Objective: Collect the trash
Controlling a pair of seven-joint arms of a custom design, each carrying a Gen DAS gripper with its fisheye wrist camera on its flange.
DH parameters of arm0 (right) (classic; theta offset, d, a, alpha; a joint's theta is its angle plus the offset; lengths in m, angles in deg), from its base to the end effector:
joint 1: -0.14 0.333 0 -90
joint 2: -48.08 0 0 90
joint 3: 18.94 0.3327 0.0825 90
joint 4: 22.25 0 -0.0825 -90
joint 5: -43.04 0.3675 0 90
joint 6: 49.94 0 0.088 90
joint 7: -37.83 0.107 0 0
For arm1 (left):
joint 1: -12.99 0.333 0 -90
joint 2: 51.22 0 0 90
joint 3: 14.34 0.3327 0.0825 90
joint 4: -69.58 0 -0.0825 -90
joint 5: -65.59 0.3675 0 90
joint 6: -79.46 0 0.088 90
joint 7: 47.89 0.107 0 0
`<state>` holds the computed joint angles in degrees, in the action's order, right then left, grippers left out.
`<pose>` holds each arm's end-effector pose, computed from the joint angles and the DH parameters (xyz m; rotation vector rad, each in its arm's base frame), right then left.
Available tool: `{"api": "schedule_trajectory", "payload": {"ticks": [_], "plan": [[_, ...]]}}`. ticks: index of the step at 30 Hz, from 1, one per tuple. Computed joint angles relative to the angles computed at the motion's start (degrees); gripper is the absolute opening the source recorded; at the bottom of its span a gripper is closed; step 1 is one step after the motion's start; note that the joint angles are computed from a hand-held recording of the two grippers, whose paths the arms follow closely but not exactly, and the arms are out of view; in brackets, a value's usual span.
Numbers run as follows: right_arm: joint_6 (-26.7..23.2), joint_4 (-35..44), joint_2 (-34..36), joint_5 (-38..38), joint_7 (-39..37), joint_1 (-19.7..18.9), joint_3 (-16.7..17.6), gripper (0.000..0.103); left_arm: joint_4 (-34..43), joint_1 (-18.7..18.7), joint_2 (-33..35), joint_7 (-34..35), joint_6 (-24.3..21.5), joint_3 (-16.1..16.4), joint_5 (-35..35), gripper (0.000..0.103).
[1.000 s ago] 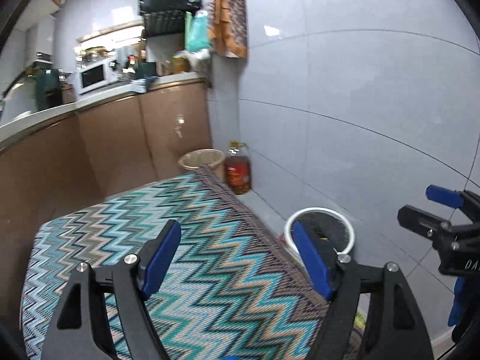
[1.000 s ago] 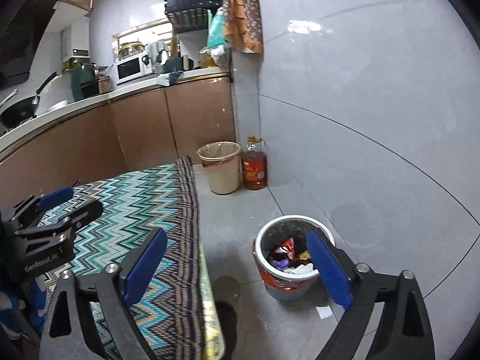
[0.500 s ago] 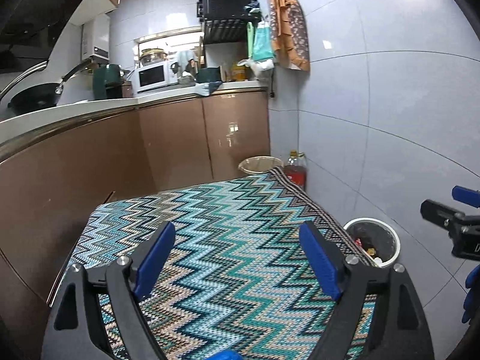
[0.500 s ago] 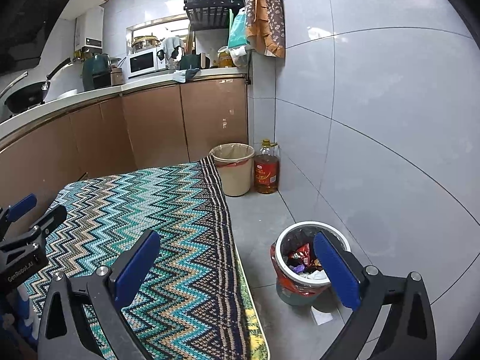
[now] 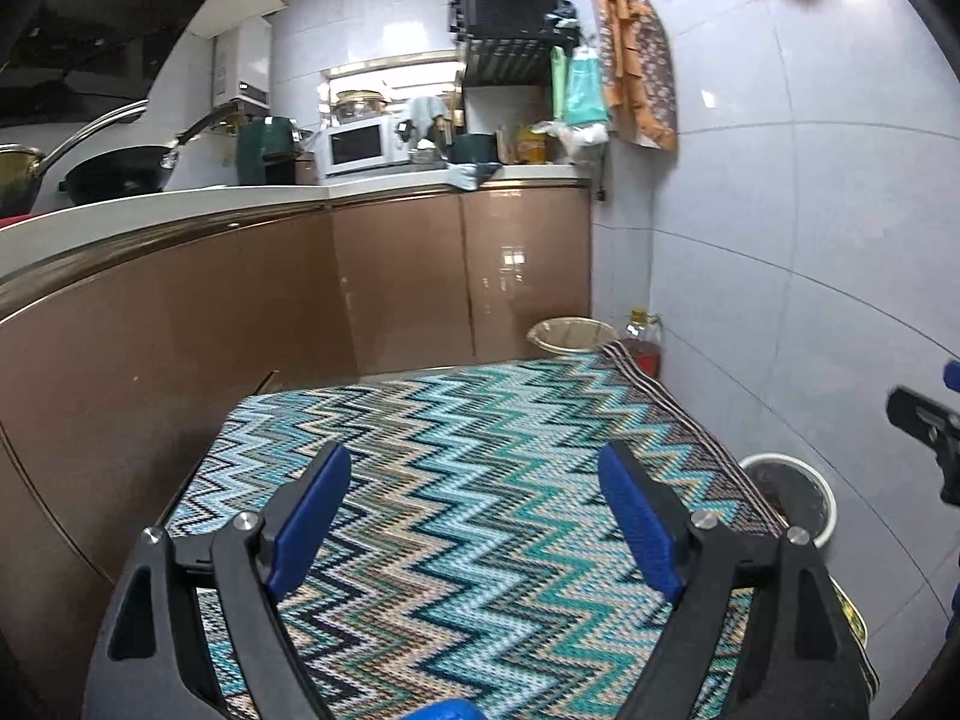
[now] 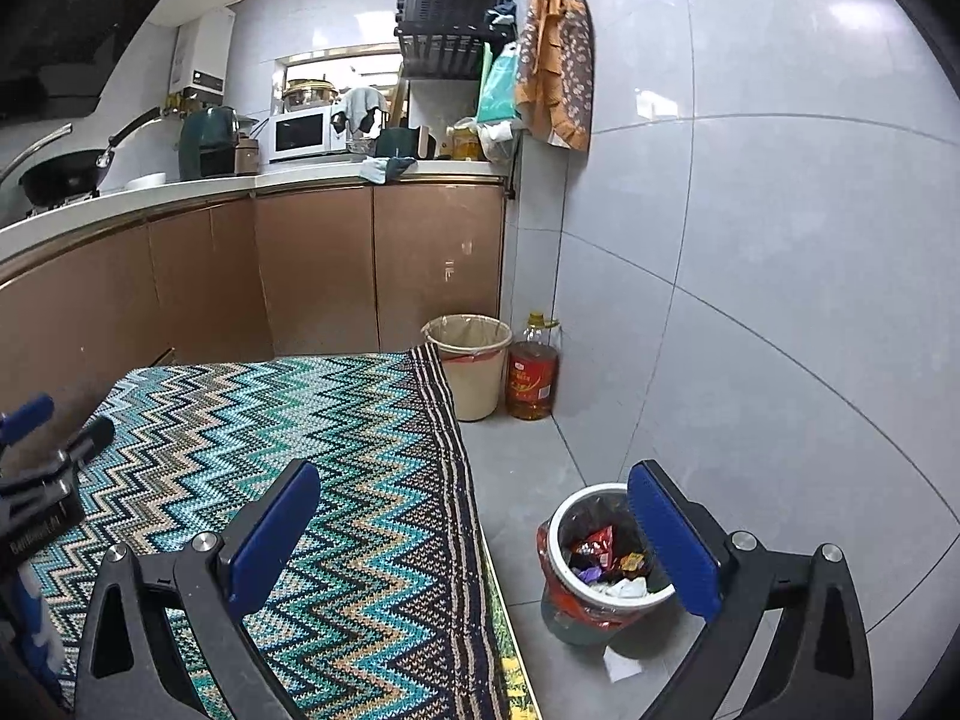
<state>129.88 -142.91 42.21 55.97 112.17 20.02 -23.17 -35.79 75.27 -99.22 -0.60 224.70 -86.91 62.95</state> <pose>0.5350 0.1274 0.6255 -1.7097 1.2387 -0.8313 0.4579 -0.3483 0.6592 -1.6297 1.2386 -0.7345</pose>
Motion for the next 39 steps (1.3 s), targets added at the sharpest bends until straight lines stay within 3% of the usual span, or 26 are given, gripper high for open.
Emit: {"api": "schedule_trajectory", "payload": {"ticks": [9, 15, 26, 39], "plan": [[1.7, 0.45, 0.77, 3.74, -4.35, 2.07, -1.27, 0.103, -0.18, 0.5, -1.11, -1.64, -3.73, 1.68, 1.49, 0.084], [1.67, 2.76, 1.84, 13.73, -13.14, 4.59, -3.18, 0.103, 0.39, 0.8, -0.28, -2.25, -5.05, 1.4, 1.92, 0.084], [0.65, 5.96, 3.08, 19.04, -17.93, -0.68, 1.45, 0.103, 2.71, 2.14, 0.21, 0.13, -4.02, -0.03, 0.4, 0.084], [0.56, 5.86, 2.87, 19.37, -18.39, -1.82, 2.29, 0.103, 1.76, 1.24, 0.23, 1.62, -1.92, 0.79, -0.15, 0.084]]}}
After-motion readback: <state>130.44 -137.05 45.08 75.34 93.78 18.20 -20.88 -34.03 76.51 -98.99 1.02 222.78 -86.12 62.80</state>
